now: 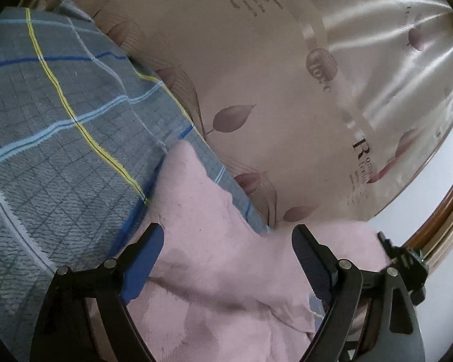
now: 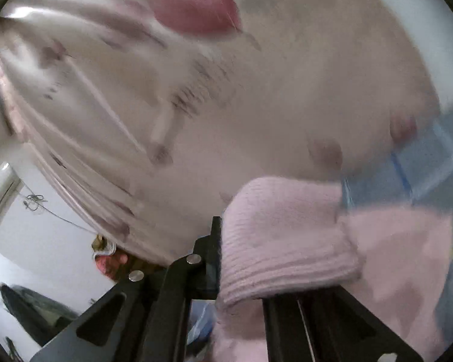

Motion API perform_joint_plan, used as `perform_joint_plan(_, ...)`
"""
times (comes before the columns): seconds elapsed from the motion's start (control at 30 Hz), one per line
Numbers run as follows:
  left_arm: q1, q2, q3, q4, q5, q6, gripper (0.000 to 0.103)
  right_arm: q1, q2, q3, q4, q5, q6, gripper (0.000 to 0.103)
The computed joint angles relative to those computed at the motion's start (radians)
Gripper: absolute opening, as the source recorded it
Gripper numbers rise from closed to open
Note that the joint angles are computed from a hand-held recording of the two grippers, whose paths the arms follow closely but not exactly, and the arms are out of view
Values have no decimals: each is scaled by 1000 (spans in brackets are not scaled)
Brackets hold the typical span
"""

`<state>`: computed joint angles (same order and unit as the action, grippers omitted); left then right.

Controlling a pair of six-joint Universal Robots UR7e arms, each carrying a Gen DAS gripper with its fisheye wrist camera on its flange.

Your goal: Fold small clothes

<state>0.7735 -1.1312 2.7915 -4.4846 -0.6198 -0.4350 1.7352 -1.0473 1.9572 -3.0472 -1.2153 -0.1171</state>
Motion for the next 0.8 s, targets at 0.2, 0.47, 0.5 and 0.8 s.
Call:
perform_joint_plan(0.2, 12, -17, -10, 86, 10, -30, 87, -144, 38, 40, 47, -246, 11, 6)
perform_joint_plan(0.47, 7, -15, -12, 114, 40, -51, 87, -205, 39, 58, 79, -180, 9, 14)
perform_joint_plan(0.5, 7, -15, -12, 114, 40, -52, 87, -207, 33, 55, 95, -174, 16, 19)
perform_joint_plan(0.8, 11, -8, -17, 116, 42, -50, 87, -235, 20, 25, 119, -168, 63, 8)
